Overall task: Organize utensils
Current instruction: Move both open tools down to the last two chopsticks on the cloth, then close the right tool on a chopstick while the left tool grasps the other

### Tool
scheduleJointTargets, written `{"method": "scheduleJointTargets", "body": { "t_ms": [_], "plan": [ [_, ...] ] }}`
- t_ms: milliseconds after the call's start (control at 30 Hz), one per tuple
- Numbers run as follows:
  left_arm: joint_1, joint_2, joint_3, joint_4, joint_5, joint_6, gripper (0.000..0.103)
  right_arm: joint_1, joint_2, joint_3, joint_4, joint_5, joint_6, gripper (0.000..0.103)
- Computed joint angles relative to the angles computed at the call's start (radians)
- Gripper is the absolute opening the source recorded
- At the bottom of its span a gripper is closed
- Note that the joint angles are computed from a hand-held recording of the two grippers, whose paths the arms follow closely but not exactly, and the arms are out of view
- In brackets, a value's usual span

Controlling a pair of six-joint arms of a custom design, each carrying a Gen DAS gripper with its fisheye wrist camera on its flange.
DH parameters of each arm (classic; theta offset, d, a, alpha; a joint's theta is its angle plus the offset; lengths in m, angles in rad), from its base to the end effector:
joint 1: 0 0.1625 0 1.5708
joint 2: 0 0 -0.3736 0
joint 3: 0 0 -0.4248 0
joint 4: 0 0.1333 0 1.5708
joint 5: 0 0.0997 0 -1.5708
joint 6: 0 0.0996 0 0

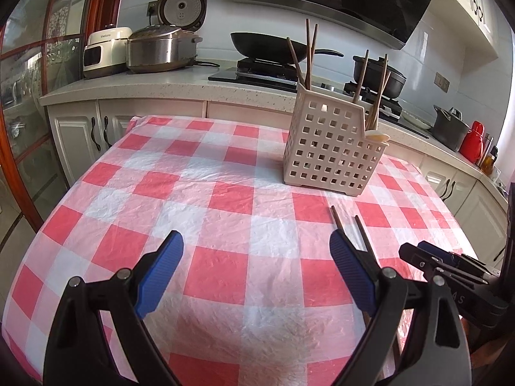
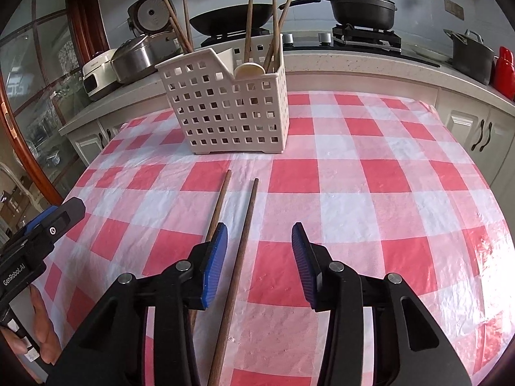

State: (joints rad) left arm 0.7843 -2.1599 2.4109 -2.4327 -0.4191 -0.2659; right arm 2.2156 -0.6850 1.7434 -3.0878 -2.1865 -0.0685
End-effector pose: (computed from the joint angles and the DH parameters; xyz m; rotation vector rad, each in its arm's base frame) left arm -0.0602 -0.3769 0.3916 0.1250 2.1399 -1.2573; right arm 0.4350 -0.4524 -0.0001 0.7171 -2.4699 0.8057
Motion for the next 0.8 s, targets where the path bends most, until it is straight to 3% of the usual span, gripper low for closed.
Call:
{"method": "scheduleJointTargets", "body": {
  "t_ms": [267,500,700,767,800],
  "plan": [
    [0.002,0.001,-0.001,0.026,-0.012,-0.005,0.089,0.008,0.047,-0.055,0.047,-0.017,-0.023,0.037],
    [0.005,0.012,0.002,0.034,-0.011,0.0,0.089,0.004,0.099,-0.131,0.218,-0.08,0.005,0.034],
    [0.018,0.021,-0.001,0.04,-0.018,-0.008,0.089,-0.004,0.1,-0.117,0.178,-0.084,-0.029,0.025],
    [0.016,0.023,-0.001,0.048,-0.015,-0.009,0.089,-0.004,0.1,-0.112,0.164,-0.094,-0.037,0.009],
    [0.014,0.026,-0.002,0.057,-0.012,-0.012,0.089,-0.005,0.097,-0.109,0.161,-0.098,-0.034,0.008]
  ]
}}
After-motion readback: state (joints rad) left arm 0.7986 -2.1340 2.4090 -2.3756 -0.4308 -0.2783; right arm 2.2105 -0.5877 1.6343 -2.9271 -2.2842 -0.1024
